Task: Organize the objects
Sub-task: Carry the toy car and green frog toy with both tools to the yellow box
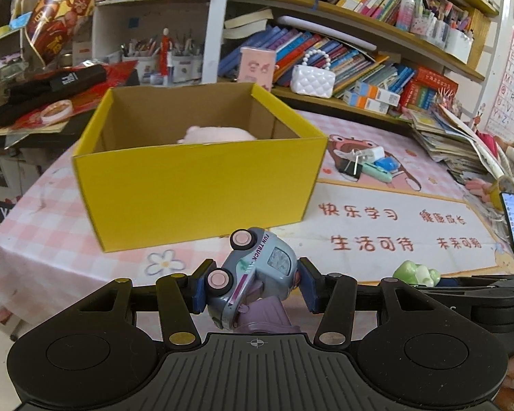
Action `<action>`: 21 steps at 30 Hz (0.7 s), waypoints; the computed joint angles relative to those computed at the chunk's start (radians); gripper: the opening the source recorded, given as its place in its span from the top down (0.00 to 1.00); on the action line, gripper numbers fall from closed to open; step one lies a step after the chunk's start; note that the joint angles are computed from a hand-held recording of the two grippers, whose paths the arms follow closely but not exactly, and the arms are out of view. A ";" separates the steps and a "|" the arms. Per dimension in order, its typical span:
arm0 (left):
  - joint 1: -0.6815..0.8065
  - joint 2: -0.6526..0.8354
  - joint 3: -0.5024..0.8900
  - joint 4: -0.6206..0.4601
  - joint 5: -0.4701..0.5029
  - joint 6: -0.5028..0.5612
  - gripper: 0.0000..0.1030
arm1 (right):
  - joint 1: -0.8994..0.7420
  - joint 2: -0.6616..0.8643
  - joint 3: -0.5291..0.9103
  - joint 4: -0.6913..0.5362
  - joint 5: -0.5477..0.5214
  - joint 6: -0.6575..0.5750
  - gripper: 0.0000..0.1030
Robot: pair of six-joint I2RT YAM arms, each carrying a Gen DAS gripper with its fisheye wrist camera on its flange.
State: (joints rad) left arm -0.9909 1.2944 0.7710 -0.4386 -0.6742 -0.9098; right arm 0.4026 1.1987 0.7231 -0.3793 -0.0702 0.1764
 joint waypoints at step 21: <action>-0.016 -0.209 -0.112 -0.134 -0.087 -0.113 0.52 | 0.242 0.045 0.049 0.008 0.098 0.043 0.54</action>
